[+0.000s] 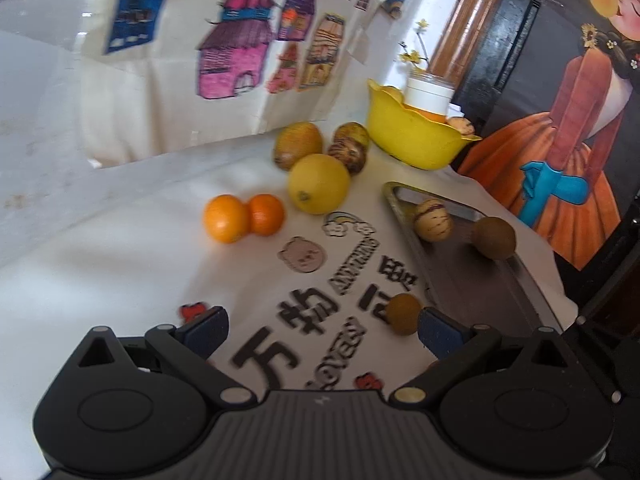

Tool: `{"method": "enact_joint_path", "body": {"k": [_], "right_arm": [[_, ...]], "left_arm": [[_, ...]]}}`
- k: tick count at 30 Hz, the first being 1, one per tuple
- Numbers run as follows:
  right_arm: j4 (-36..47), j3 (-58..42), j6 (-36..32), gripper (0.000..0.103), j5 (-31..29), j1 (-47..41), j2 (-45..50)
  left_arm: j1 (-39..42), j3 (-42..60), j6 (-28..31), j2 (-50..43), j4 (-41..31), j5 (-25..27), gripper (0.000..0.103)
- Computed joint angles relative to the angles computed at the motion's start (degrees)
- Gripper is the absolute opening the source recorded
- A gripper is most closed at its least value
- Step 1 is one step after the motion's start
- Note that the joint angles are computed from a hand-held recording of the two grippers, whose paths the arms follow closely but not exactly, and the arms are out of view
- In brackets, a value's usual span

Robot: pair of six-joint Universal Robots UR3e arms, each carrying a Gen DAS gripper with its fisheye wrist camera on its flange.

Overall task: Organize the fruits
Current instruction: 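Grasp a small brown round fruit with the left tool while the right tool grasps another, then carry both small brown fruits in the left and right tools over the metal tray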

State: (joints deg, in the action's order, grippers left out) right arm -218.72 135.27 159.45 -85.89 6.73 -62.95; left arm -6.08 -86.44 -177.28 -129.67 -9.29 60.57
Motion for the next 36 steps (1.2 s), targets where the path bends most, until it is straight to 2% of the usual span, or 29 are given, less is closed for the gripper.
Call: {"method": "enact_joint_path", "body": {"k": [5,12,23,28,30,36], "right_arm": [[-0.7,-0.3,0.2,0.059,0.7,-0.3,0.6],[-1.5,-1.2,1.3,0.048,1.0,-0.4,1.9],[-4.1,-1.5,1.9,0.043,0.1,0.0,3.7],[-5.4,-1.9,1.4,0.037,-1.9,1.2,4.8],[-5.8,-2.1,1.0,0.035,-2.6,1.5,5.2],[-7.4,-3.0,-1.4,0.029,-5.4,3.1,6.9]], "left_arm": [[-1.3,5.0,-0.2,-2.7,-3.1,-0.7,0.101],[-2.0,9.3,-1.8,-4.9,-6.3,-3.0,0.087],[-3.2,13.4,-2.0,-6.7,-10.8,-5.3,0.061],[-4.0,16.1,-2.6,-7.6,-13.9,-5.0,0.037],[-4.2,16.5,-2.9,-7.8,-14.4,-4.8,0.031],[-4.1,16.5,-3.7,-8.0,-14.3,-4.8,0.028]]}}
